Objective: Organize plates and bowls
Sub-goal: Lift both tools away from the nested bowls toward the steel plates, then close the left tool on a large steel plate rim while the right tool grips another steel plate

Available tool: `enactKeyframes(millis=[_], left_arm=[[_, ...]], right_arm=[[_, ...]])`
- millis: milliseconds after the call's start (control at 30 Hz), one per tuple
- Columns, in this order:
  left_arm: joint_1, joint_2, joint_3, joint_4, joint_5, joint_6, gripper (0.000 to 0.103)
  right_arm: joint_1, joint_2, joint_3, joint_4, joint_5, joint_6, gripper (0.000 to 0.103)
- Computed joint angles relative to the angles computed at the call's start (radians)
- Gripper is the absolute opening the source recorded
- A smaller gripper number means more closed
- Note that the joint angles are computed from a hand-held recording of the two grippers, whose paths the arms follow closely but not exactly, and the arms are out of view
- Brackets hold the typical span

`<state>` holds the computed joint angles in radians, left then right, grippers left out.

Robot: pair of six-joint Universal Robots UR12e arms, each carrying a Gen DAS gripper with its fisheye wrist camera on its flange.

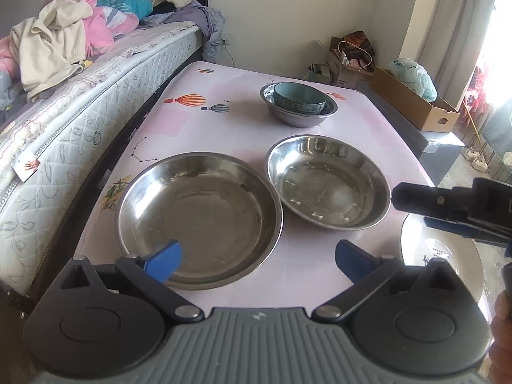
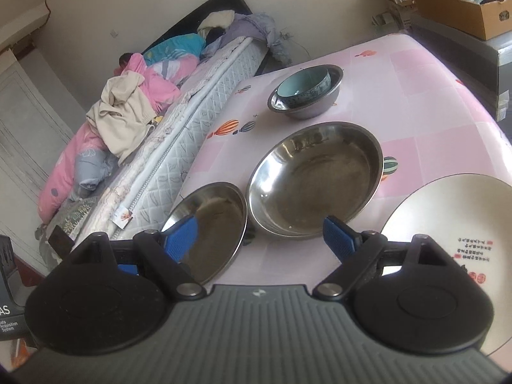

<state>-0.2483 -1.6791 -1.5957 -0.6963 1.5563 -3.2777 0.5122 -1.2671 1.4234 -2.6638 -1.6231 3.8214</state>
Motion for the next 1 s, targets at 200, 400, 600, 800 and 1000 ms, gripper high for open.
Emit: enactKeyframes(millis=[200,400,600,800,1000], left_arm=[[0.020,0.034,-0.070,0.080,-0.002,-0.028,0.103],[0.039,0.052,-0.128,0.141,0.011,-0.051,0.103],[0.055,0.056,-0.155,0.185,0.025,-0.024,0.103],[0.069,0.049,-0.175,0.241,0.074,-0.023,0.103],[0.094,0.036,-0.184,0.269,0.041,-0.031,0.103]], right_arm=[[0.057,0.003,-0.031,0.052,-0.176,-0.072,0.102],[0.101,0.028,-0.063,0.119,-0.302,-0.162,0.102],[0.141,0.096,-0.174,0.290,-0.451,-0.224,0.102],[0.144,0.136,-0.220,0.243,-0.463,-0.320,0.102],[0.097,0.137,-0.189,0.119,-0.234,-0.288,0.102]])
